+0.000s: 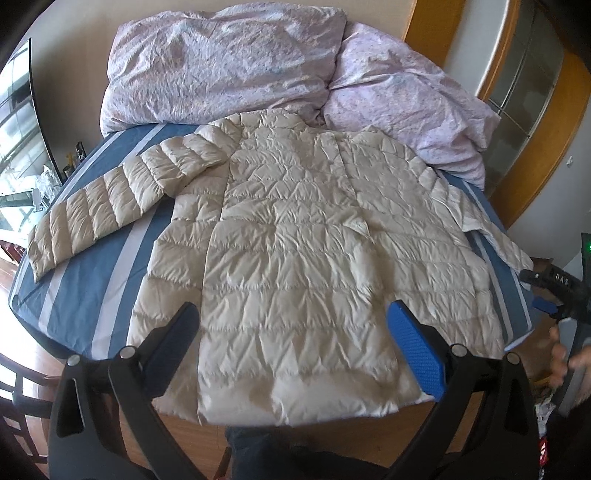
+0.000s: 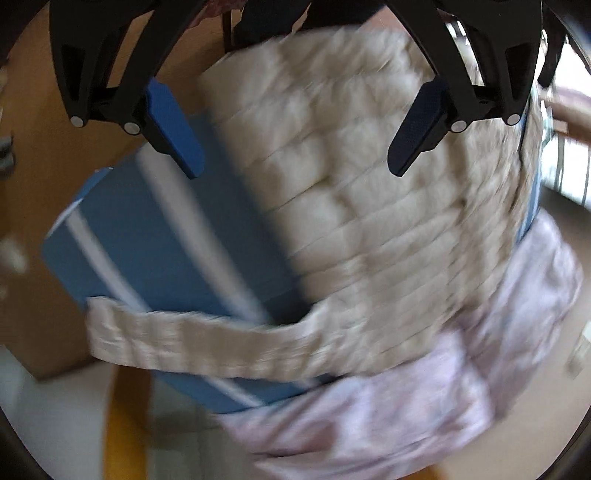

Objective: Fold large clothes
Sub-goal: 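Grasp the jacket sleeve cuff with the right gripper and lift it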

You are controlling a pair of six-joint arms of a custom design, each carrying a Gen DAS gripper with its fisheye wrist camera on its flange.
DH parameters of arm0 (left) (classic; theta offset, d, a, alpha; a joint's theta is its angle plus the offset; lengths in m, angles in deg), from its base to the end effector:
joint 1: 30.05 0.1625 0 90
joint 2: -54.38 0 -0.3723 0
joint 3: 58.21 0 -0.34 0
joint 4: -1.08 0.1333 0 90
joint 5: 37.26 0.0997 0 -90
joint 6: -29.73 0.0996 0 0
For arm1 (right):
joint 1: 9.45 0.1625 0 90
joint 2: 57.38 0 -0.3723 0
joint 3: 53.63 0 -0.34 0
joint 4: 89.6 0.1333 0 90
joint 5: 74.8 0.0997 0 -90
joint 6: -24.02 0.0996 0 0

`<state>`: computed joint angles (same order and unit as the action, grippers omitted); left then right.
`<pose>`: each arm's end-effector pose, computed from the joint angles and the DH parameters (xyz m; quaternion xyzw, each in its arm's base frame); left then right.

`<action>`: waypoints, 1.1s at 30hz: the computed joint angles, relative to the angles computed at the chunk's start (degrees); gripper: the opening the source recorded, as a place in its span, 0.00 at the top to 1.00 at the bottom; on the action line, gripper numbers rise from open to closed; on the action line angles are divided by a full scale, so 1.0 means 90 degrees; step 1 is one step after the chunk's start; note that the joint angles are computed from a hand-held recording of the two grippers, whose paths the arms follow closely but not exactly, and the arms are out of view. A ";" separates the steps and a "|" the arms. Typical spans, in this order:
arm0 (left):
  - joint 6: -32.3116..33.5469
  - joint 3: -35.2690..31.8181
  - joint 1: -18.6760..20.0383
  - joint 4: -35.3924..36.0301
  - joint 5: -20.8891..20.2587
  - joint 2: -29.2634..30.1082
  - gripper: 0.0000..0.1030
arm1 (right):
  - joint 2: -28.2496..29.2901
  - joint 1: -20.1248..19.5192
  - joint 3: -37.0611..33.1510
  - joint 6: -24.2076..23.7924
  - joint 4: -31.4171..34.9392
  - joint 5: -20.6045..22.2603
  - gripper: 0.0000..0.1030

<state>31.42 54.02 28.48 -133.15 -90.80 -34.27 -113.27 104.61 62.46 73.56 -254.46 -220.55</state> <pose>-0.0665 -0.4774 0.3589 0.2129 0.9116 -0.2436 0.2537 0.2457 -0.4252 0.1467 -0.2515 -0.8420 0.3681 0.3038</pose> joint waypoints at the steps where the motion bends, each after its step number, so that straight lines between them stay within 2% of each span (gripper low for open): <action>1: 0.0005 -0.0105 0.0024 -0.0018 0.0010 0.0139 0.02 | -0.0145 -0.0170 0.0084 0.0008 -0.0021 -0.0048 0.08; 4: 0.0058 -0.0336 0.0095 -0.0040 0.0044 0.0415 0.02 | -0.0613 -0.0735 0.0331 0.0090 -0.0050 -0.0136 0.19; 9: 0.0112 -0.0586 0.0137 -0.0069 0.0215 0.0715 0.02 | -0.1229 -0.1581 0.0448 0.0272 0.0237 -0.0386 0.31; 13: 0.0100 -0.0782 0.0185 0.0057 0.0320 0.0852 0.02 | -0.1638 -0.2201 0.0540 0.0433 0.0219 -0.0430 0.36; 17: 0.0096 -0.0981 0.0268 0.0234 0.0424 0.0964 0.02 | -0.1853 -0.2607 0.0621 0.0535 0.0168 -0.0264 0.41; 19: 0.0080 -0.1077 0.0318 0.0293 0.0471 0.1023 0.02 | -0.1890 -0.2728 0.0633 0.0569 0.0158 -0.0182 0.44; 24: 0.0050 -0.1268 0.0408 0.0406 0.0454 0.1141 0.02 | -0.1880 -0.3040 0.0842 0.0280 -0.0524 0.0353 0.58; 25: 0.0064 -0.1297 0.0418 0.0415 0.0450 0.1163 0.02 | -0.1782 -0.3011 0.0832 0.0195 -0.0693 0.0256 0.63; 26: 0.0080 -0.1328 0.0433 0.0423 0.0447 0.1186 0.02 | -0.1725 -0.2974 0.0818 0.0184 -0.0720 0.0180 0.64; 28: 0.0079 -0.1392 0.0459 0.0441 0.0439 0.1235 0.02 | -0.1599 -0.2957 0.0768 -0.0041 -0.0924 0.0169 0.83; 29: 0.0085 -0.1419 0.0473 0.0445 0.0434 0.1254 0.02 | -0.1557 -0.2965 0.0759 -0.0191 -0.1075 0.0283 0.88; 31: 0.0094 -0.1502 0.0511 0.0457 0.0440 0.1310 0.02 | -0.1442 -0.2784 0.0653 -0.0203 -0.1060 -0.0017 0.93; 33: 0.0110 -0.1599 0.0552 0.0453 0.0457 0.1370 0.02 | -0.1226 -0.2549 0.0476 -0.0530 -0.1353 -0.0296 0.94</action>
<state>32.41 39.63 33.44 -129.07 -86.69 -21.94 -124.30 81.67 66.74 68.79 -266.63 -223.22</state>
